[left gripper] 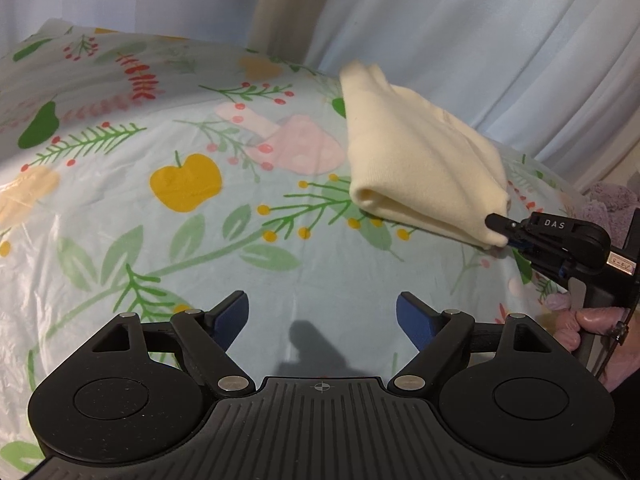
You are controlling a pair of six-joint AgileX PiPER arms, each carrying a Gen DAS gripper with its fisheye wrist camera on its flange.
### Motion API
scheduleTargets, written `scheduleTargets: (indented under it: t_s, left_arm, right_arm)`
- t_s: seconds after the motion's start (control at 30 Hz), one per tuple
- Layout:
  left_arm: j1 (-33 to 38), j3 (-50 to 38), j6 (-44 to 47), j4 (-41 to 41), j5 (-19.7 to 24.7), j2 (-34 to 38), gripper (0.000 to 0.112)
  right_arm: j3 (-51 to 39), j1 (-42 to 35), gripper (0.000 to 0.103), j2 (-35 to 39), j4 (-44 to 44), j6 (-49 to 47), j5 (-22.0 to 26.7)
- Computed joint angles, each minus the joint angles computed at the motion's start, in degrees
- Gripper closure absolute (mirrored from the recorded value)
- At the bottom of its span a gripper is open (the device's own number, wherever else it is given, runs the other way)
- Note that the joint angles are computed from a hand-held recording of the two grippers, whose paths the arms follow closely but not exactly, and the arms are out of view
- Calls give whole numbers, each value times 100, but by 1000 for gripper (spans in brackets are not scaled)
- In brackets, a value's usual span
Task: Fold small clothes
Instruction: 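Grasp the folded sweater bundle with the right gripper and lift it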
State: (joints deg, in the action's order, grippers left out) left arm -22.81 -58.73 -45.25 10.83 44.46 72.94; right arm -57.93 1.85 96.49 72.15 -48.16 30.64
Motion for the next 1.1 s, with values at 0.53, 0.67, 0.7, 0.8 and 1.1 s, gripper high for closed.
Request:
scheduleTargets:
  t_s: [0.53,0.67,0.7,0.8,1.1]
  left_arm:
    - [1279,-650,2470,-1796,-368,632,17]
    - [1981,-1213,3950,-3145,-496,1302,17]
    - [2119,-1403,4203,-3432,-482,1530,17]
    - [2479,-2164,4781,-4387,-193,2385,17]
    - [2686,-4174,5134,-5672,398,4454,24]
  right_arm:
    - [-130,0,72,-91,-1230,261,-163]
    - [-228,-93,53,-384,-2253,1312,-179]
    - [-295,-109,52,-414,-2510,1627,-244]
    - [-599,-460,52,-194,-1904,1488,9]
    - [-2337,-823,29,1558,-708,1409,1276]
